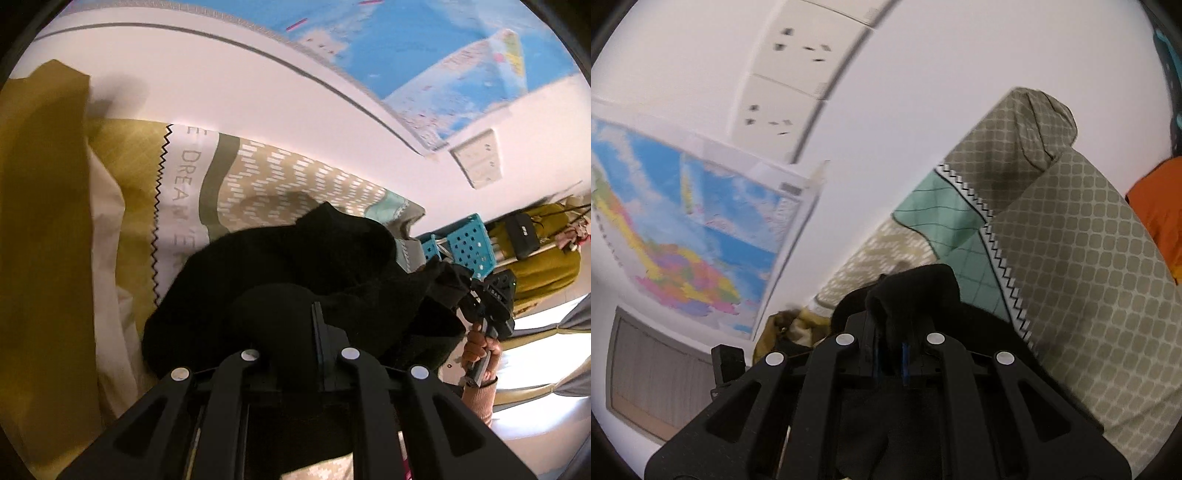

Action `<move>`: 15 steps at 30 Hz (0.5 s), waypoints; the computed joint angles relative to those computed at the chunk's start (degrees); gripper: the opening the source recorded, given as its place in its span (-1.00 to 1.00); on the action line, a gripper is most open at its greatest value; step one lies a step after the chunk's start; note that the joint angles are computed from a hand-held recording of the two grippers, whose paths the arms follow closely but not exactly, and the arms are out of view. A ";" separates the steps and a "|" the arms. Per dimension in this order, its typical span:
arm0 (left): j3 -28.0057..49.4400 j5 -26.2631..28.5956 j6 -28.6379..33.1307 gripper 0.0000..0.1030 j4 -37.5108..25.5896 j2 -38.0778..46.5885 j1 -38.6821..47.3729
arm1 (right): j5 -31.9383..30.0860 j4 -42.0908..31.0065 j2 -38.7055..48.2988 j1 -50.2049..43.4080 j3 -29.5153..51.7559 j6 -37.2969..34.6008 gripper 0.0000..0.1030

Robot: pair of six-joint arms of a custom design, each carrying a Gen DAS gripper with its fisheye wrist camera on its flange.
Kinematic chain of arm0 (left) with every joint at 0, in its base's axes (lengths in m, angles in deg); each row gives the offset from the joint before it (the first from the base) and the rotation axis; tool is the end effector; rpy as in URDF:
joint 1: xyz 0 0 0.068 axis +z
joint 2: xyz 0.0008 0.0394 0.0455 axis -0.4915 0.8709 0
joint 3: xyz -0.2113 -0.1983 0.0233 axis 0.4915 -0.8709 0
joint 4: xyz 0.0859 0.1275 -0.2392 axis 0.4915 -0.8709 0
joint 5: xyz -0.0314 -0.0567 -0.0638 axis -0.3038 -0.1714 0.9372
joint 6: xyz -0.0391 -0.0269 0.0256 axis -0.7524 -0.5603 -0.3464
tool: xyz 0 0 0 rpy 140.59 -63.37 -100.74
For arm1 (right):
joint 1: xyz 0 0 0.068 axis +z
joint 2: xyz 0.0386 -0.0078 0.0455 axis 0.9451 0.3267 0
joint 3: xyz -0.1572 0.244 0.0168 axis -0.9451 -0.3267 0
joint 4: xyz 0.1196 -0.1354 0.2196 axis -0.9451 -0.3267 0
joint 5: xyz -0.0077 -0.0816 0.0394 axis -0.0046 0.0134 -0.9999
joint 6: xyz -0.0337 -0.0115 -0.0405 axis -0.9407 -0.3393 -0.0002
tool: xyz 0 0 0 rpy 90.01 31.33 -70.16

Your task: Fold large clothes

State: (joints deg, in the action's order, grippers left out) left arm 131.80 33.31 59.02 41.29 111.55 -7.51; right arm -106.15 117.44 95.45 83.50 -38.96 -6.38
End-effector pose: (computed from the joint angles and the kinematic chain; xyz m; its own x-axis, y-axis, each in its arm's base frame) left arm 0.3266 0.1067 0.0897 -0.9470 0.1360 -0.2909 0.2885 0.7585 -0.5844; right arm 0.1992 0.0549 0.0865 -0.5617 0.6587 -0.5006 -0.0490 0.5775 0.8149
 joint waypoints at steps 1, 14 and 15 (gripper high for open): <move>0.66 -0.19 -1.29 -0.77 0.54 0.88 -0.54 | 0.03 -0.59 0.85 -0.16 0.91 -0.01 -0.83; 5.60 -1.68 -8.18 -0.77 4.50 8.90 -3.78 | 36.62 -28.17 -23.61 30.34 1.20 -13.65 0.50; 5.47 -1.40 -8.07 -0.76 4.60 9.01 -3.78 | 38.92 -31.03 -21.50 33.51 3.84 -15.23 0.50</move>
State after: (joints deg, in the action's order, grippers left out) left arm 137.27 31.91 50.95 45.89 120.56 -11.28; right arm -67.23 86.40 73.95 117.00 -35.12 -21.61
